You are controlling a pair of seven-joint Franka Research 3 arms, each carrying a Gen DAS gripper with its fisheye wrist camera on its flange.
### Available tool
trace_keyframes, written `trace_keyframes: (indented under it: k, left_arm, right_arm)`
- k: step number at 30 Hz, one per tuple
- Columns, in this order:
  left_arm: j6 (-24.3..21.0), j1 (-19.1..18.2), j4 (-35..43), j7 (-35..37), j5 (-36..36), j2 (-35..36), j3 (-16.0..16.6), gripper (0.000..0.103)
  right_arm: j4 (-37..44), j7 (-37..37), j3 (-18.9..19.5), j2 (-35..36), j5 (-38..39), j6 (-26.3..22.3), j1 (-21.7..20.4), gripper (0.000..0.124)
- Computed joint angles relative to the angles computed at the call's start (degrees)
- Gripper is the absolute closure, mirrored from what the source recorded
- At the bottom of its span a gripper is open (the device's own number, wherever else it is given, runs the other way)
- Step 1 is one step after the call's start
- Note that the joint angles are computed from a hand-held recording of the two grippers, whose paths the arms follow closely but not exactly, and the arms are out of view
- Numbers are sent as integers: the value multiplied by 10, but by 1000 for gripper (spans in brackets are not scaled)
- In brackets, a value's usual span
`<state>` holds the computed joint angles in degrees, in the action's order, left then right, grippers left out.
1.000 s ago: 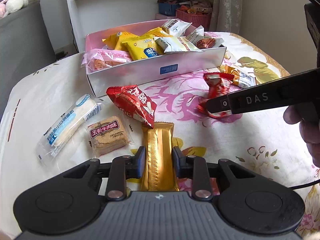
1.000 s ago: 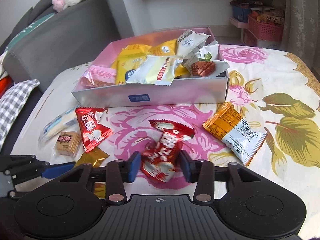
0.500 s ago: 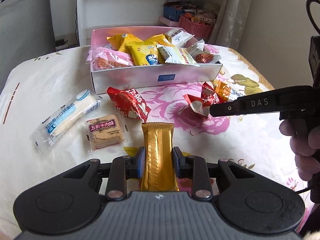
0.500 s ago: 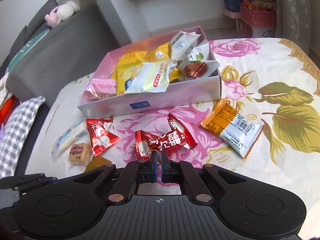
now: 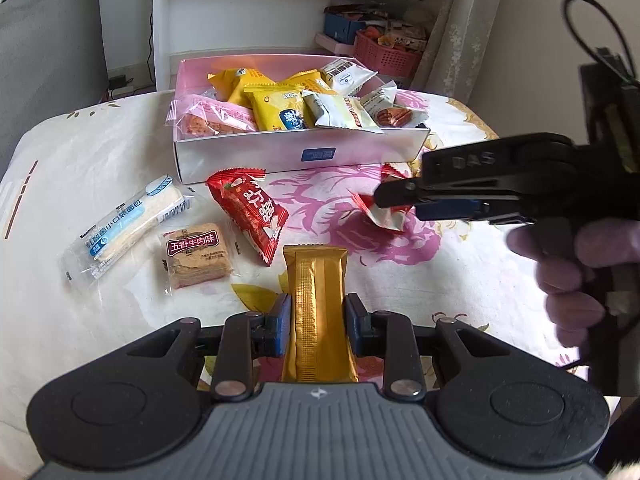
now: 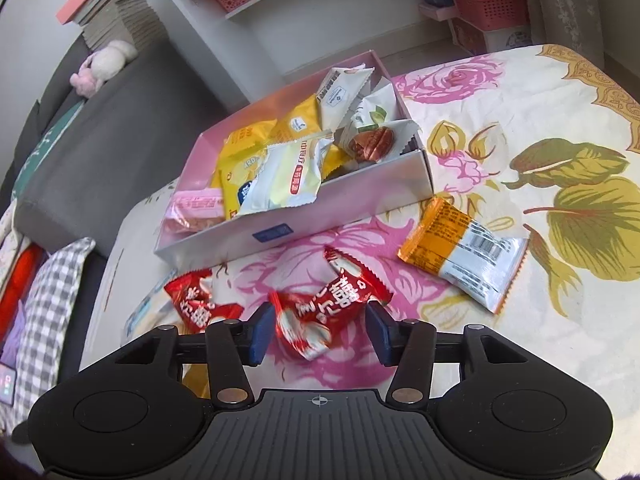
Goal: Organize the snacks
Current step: 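Lift the gold bar with left tool while right tool re-closes on red candy packet, then carry both held packets toward the pink box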
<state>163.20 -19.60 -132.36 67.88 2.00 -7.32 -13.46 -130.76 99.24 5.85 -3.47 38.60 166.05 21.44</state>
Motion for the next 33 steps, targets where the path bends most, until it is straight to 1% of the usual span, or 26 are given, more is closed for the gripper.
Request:
trace_keyframes:
  k: [3, 4, 5, 7, 8, 9, 14, 18, 22, 27, 30, 33]
  left_arm:
    - [0, 1, 1, -2, -3, 1, 1, 77]
    - [0, 1, 2, -3, -3, 2, 1, 77]
    - [-1, 3, 3, -6, 1, 2, 0, 77]
    - [1, 4, 3, -11, 4, 2, 0, 77]
    - [3, 4, 3, -9, 2, 2, 1, 77]
    - [4, 5, 2, -11, 4, 1, 1, 77]
    - [4, 6, 3, -16, 2, 0, 3, 77]
    - [11, 9, 3, -24, 8, -3, 3, 77]
    - [18, 17, 10, -54, 28, -3, -1, 77]
    - [31, 33, 25, -114, 78, 3, -10, 77]
    - [31, 38, 34, -143, 102, 7, -10, 77]
    - [37, 41, 36, -161, 109, 5, -7, 77]
  right_arm:
    - [9, 18, 2, 18, -5, 8, -1, 75]
    - [11, 33, 3, 24, -19, 10, -2, 75]
    - [9, 38, 5, 27, -27, 24, -1, 75]
    - [8, 88, 5, 30, -104, 23, -6, 84]
    - [9, 112, 5, 31, -142, 18, -8, 97]
    - [8, 120, 5, 32, -158, 19, -8, 101]
    - [9, 105, 4, 23, -132, 0, -9, 102]
    - [5, 109, 3, 10, -133, -7, -11, 102]
    - [3, 118, 3, -5, -140, -11, -13, 102]
    - [2, 125, 0, -22, -125, 1, -15, 102]
    - [3, 136, 0, -29, -132, 12, -20, 102]
    - [4, 159, 2, -34, -149, 22, -28, 102]
